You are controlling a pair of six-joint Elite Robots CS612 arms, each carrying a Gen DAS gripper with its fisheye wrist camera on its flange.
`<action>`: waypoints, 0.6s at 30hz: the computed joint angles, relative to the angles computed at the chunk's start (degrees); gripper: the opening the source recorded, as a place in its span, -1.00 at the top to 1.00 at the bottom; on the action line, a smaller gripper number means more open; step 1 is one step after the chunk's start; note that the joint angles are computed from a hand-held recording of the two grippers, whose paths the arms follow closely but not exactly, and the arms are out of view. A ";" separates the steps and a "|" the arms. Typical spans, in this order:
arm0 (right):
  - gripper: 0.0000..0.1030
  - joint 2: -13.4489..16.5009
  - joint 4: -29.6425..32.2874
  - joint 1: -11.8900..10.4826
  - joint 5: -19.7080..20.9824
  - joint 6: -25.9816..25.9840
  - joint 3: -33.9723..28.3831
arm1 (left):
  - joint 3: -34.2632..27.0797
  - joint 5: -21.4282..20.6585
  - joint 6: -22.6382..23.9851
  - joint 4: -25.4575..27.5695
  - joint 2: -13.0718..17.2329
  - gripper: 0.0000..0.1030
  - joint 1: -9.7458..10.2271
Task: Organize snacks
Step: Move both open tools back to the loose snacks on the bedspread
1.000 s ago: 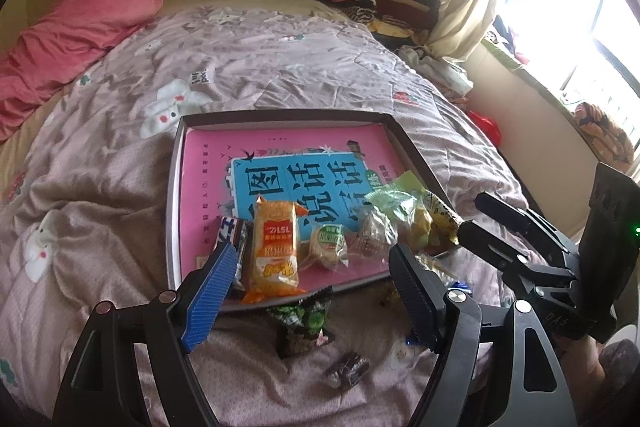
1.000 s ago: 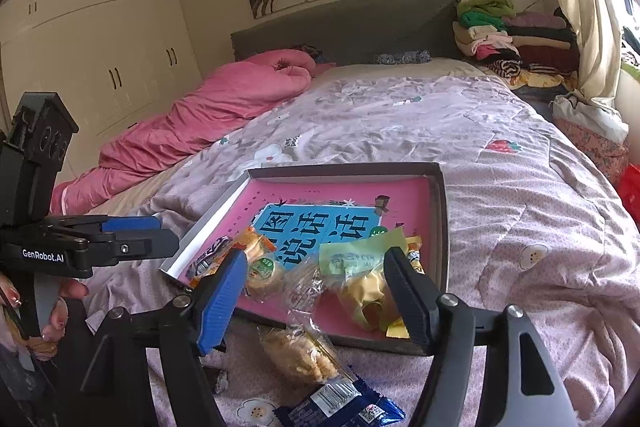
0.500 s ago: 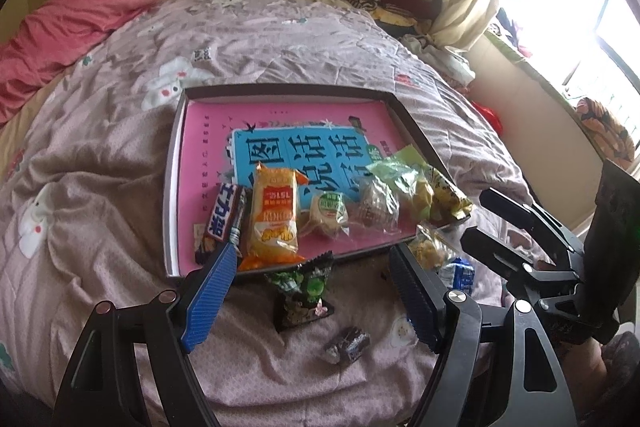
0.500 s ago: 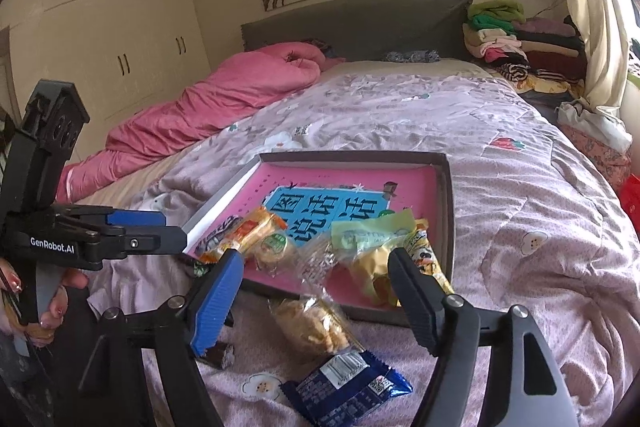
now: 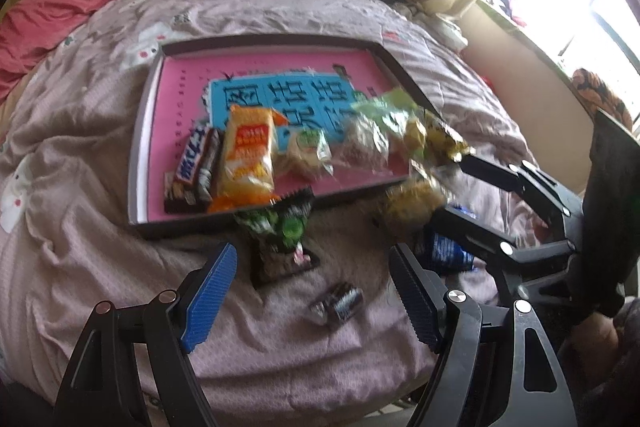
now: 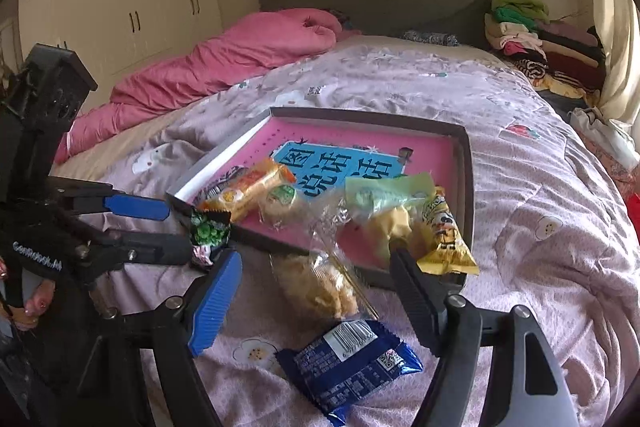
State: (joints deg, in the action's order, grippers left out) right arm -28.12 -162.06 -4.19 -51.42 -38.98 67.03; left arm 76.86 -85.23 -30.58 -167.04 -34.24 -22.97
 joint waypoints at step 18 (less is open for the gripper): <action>-0.50 1.49 2.59 0.33 -1.67 -4.25 -1.41 | -2.00 -4.09 0.24 5.12 2.05 -0.55 -0.16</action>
